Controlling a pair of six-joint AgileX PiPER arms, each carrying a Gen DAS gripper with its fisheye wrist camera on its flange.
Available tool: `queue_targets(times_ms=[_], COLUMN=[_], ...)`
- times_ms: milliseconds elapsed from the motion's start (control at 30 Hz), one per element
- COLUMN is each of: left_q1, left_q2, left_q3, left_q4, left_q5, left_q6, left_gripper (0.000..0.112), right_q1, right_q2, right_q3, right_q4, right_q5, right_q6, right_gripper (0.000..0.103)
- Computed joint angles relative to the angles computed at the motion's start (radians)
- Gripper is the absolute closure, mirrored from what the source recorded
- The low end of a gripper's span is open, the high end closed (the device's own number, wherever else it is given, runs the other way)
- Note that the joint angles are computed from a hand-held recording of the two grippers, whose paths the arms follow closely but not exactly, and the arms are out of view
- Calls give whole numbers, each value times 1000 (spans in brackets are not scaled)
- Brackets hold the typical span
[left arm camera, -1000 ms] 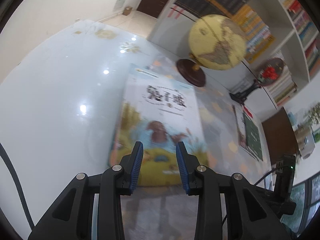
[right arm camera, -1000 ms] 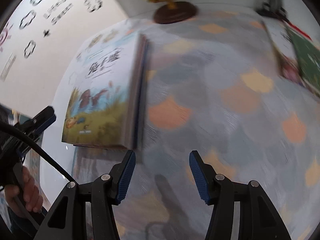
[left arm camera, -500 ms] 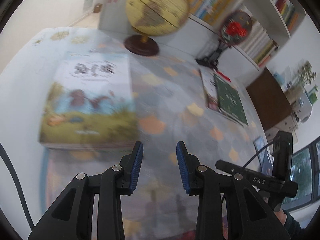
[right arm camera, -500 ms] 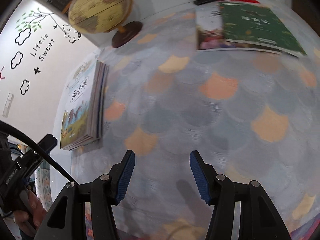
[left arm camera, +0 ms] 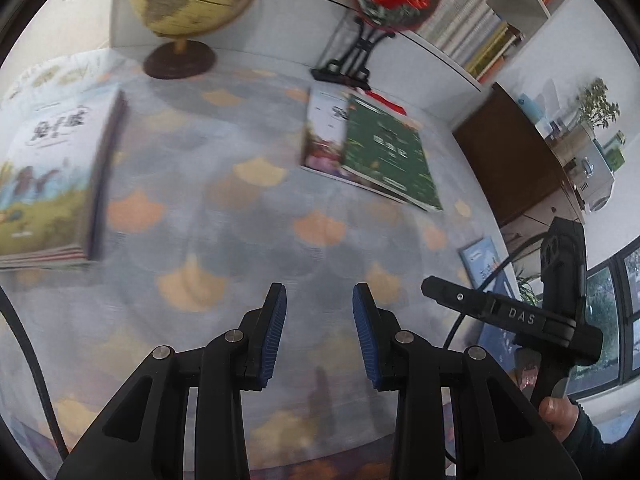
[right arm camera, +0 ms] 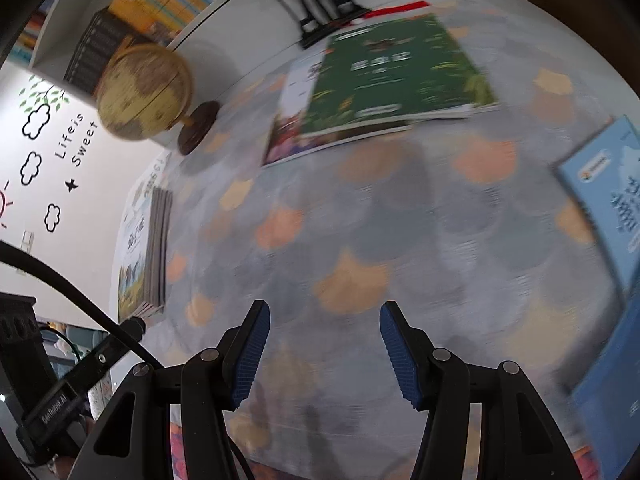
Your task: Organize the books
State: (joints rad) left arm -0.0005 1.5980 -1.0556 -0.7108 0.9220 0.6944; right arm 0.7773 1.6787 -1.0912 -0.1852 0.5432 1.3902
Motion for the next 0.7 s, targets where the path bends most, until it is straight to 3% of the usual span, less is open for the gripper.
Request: queue_targets(times_ms=[167,433,533,700], left_q1=[-83,-196,-225,-273], left_q2=[-2,83,165,401], left_q3=[27,-28,-132,-474], left_q4=[-23,-80,-72,25], left_q5=[-70,-169,-167,-103], left_q6=[-72,-144,-163,-281], left_gripper=[80,80,80,76], right_q1=[-91,-249,-319,-396], right_q2=[-80,-106,-76,2], right_q3=[83,73,35,-39], right_q4=[89,189,214,162], right_q5=[-7,45,49,17], right_q6=[-165,-462,-563,-625], right_gripper=[48,48,48,48])
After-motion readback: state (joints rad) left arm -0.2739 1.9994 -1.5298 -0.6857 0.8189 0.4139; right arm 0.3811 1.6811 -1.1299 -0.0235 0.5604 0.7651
